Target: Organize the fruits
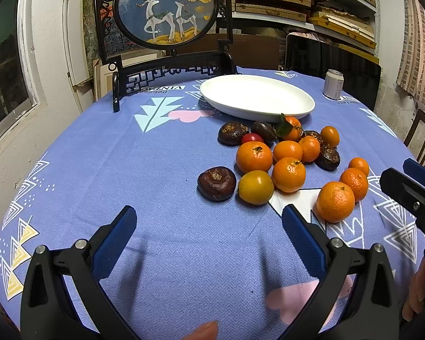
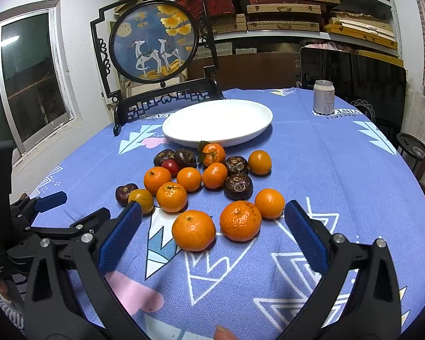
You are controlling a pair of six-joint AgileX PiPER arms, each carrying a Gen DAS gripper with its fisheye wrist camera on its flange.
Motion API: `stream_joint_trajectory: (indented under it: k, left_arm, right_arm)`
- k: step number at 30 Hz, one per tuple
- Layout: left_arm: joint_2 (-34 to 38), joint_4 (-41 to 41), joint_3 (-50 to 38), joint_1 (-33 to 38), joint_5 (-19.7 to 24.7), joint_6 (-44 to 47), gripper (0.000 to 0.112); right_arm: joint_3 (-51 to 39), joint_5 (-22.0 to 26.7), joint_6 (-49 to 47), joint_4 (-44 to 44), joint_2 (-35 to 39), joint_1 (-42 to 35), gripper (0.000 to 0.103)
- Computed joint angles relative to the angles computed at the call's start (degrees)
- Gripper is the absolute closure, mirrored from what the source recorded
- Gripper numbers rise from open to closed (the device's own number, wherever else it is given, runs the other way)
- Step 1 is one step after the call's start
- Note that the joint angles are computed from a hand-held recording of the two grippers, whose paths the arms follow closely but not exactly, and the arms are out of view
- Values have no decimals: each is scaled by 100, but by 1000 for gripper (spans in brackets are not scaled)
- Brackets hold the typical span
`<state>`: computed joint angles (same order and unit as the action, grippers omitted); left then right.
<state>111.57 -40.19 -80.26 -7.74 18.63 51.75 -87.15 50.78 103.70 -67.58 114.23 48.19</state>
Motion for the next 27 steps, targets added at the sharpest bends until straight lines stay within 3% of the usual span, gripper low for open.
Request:
stream_joint_trajectory:
  k: [27]
  left_arm:
    - [30, 226, -59, -19, 48, -224, 11]
  right_arm:
    - [68, -89, 81, 22, -20, -21, 2]
